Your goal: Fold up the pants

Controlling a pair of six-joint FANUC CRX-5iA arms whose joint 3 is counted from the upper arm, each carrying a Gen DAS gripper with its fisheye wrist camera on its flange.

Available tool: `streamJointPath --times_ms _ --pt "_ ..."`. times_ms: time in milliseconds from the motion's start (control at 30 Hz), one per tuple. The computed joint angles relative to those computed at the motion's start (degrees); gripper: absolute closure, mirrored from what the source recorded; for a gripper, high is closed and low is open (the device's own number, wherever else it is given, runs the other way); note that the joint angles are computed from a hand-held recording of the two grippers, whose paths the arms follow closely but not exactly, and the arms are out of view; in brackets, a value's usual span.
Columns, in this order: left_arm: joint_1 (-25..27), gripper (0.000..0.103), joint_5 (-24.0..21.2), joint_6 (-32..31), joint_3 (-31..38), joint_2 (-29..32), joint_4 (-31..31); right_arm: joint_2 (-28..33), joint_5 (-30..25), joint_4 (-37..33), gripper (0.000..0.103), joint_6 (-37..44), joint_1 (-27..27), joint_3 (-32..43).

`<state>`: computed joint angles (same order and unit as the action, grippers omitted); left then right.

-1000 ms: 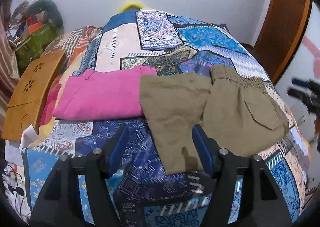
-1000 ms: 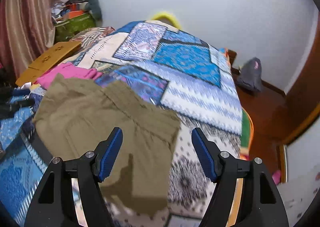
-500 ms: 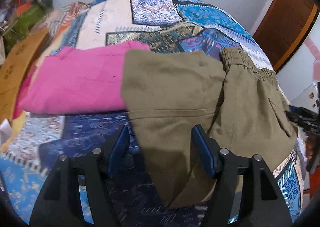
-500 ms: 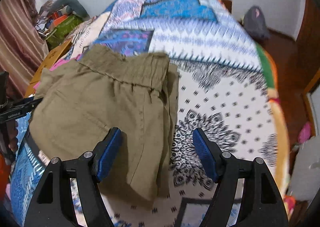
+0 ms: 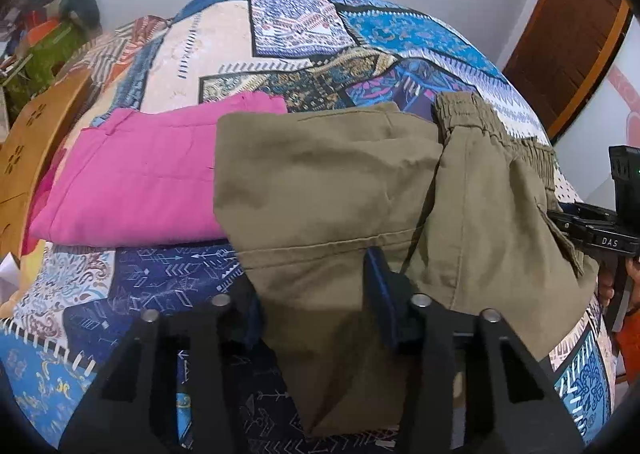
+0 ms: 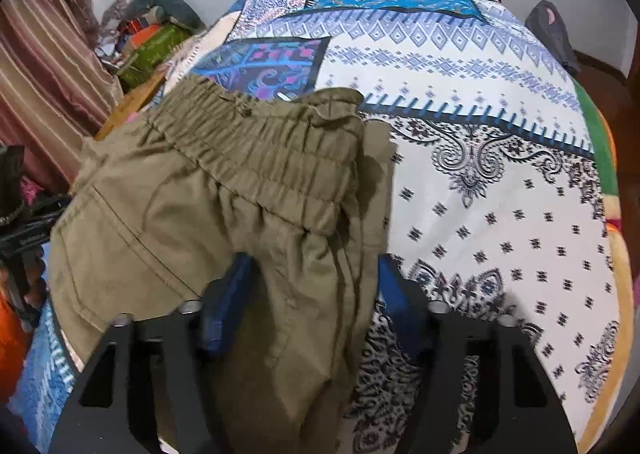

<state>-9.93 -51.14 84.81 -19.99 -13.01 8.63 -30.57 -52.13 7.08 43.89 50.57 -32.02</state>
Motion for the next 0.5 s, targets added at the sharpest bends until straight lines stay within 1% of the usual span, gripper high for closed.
streamJointPath --times_ms 67,100,133,167,233,333,400,433,500 --pt "-0.74 0.072 -0.3 1.77 0.63 -0.4 -1.92 -0.9 -0.31 2.05 0.06 -2.19 1.33 -0.87" --pt "-1.02 0.075 -0.58 2.29 0.93 -0.58 -2.58 -1.51 -0.31 3.2 0.065 -3.4 2.01 -1.41" --pt "-1.15 0.081 -0.74 2.39 0.99 -0.87 -2.83 -1.8 -0.48 4.71 0.074 -4.92 2.73 -1.87" --pt "-1.15 0.086 -0.91 2.15 1.01 -1.17 -2.79 -2.21 -0.55 5.37 0.076 -5.65 3.1 -2.04" --pt "-1.0 0.09 -1.23 1.73 1.03 -1.61 -2.42 -2.62 -0.83 5.87 0.086 -6.09 3.53 -1.72" --pt "-1.21 0.093 -2.1 1.96 1.61 -2.1 -2.46 -3.41 -1.73 8.36 0.093 -7.47 5.46 -1.4" --pt "-1.55 0.098 -2.2 1.99 1.83 -2.73 -2.65 -4.18 -2.67 10.62 0.094 -8.79 7.43 -1.35" --pt "-1.45 0.099 -1.93 1.44 1.55 -3.36 -1.77 -4.81 -3.15 11.19 0.095 -9.05 8.05 -1.38" --pt "-2.09 0.099 -1.94 1.24 2.05 -4.37 -2.12 -6.17 -3.81 13.47 0.095 -10.88 9.96 -1.63"
